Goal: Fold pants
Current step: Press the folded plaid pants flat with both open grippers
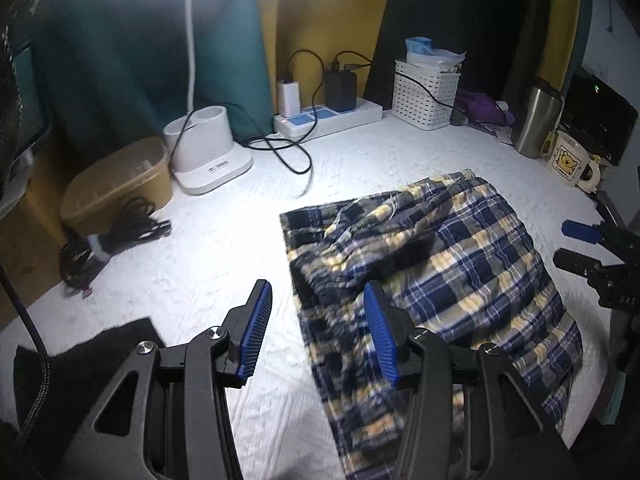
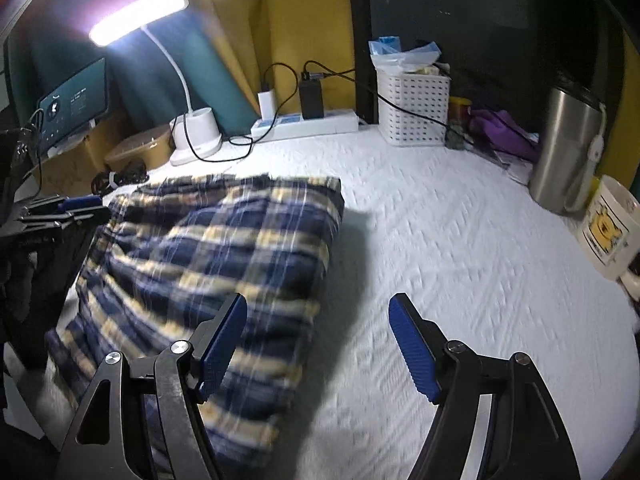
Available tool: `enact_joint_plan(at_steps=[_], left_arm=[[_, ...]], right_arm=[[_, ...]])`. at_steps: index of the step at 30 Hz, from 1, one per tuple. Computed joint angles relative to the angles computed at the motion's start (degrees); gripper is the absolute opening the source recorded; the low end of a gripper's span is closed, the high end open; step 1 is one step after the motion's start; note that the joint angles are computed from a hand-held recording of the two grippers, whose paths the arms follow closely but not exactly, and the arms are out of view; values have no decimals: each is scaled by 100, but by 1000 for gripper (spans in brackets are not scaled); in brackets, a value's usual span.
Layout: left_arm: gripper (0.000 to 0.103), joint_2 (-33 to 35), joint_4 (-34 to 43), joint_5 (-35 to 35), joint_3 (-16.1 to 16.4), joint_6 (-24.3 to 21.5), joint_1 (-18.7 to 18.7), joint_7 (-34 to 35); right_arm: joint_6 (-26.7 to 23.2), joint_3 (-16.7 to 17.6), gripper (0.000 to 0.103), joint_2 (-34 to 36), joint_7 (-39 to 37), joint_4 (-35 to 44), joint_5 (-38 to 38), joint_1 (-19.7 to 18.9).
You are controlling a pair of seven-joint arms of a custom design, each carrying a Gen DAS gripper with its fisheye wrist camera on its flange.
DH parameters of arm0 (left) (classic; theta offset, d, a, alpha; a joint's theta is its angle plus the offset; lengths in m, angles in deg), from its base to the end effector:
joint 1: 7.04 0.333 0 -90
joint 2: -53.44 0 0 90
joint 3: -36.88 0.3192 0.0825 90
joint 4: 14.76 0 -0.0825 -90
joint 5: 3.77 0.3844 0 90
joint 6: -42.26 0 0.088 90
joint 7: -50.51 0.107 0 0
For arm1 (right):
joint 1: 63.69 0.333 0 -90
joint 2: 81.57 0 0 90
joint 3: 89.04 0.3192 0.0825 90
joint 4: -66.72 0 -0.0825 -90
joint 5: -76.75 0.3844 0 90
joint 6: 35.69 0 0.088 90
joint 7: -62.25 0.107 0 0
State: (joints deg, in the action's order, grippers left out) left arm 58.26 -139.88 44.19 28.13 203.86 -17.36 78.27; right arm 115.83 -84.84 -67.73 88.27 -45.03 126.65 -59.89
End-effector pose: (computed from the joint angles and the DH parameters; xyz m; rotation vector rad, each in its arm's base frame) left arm 0.5338 -0.2223 0.4042 -1.8463 1.7950 -0.6402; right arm 0.6344 0.0662 0.4012 -2.1411 1.1825 -0.2834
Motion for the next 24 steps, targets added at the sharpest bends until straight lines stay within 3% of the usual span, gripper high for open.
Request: enact_joint_plan(at_steps=[7,15,24], left_arm=[[48,391,343,-377,56,59,31,526],[48,725,445,-1032,121,483,116,1206],[50,1031,712,-1568,210,419,77,1732]], right_arm=[[-80,29,75,532,403,631,-373,56],[-191,173,75,1198,878,1447,-822,44],[-296,197,75,1742,1439,2031,-1378,95]])
